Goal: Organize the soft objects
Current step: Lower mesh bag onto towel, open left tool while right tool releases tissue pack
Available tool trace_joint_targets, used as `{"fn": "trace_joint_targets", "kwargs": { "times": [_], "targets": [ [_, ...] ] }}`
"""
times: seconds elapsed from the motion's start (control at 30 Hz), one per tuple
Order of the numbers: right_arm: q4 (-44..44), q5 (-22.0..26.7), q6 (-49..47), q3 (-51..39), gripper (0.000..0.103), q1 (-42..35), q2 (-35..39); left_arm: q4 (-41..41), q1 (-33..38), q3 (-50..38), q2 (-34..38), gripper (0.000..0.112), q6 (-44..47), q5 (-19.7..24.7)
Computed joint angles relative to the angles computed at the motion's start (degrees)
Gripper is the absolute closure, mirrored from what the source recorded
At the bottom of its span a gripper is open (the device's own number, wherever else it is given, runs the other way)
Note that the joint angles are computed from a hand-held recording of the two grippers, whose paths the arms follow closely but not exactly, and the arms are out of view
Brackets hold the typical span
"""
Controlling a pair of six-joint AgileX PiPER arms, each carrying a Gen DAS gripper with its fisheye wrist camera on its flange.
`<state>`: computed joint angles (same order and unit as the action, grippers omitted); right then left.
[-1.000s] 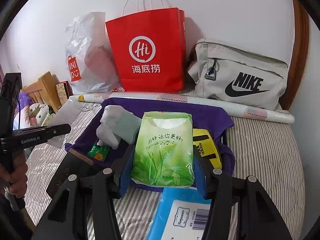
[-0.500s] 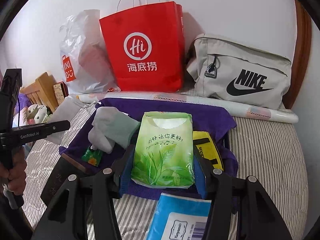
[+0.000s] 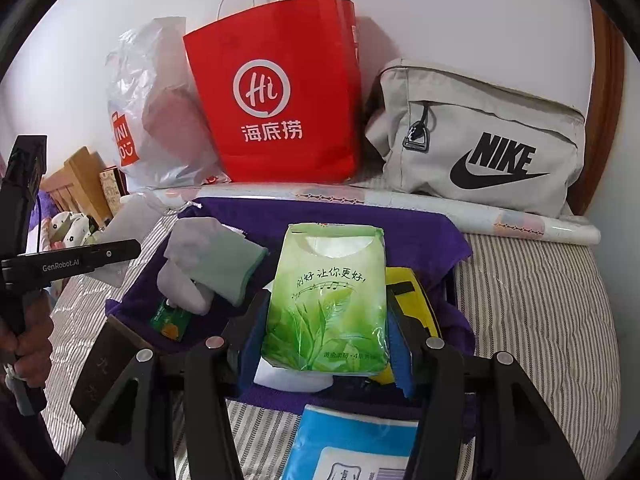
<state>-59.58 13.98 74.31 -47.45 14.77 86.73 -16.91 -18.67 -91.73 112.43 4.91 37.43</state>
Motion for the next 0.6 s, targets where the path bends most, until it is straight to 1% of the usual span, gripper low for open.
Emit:
{"fn": "trace_joint_targets", "kwargs": {
  "times": [0.17, 0.3, 0.53, 0.6],
  "targets": [
    [2.26, -0.53, -2.66, -0.97, 0.050, -1.27, 0.96, -0.10, 0.31, -1.75, 1.88, 0.102, -0.04, 0.18],
    [2.61, -0.74, -3.71, -1.64, 0.050, -2.02, 1.72, -0.08, 0.21, -3.97, 3.92, 0.102, -0.31, 1.13],
    [7.96, -1.07, -9.79, -3.68, 0.050, -3.60, 4.00, 1.72, -0.83, -7.11, 6.37, 0.102, -1.55, 2.68],
    [8.29, -0.75, -10.34, -4.27, 0.050, -3.64, 4.79, 1.99, -0.96, -7.99, 7.03, 0.102, -1.74, 3.21]
  ]
}}
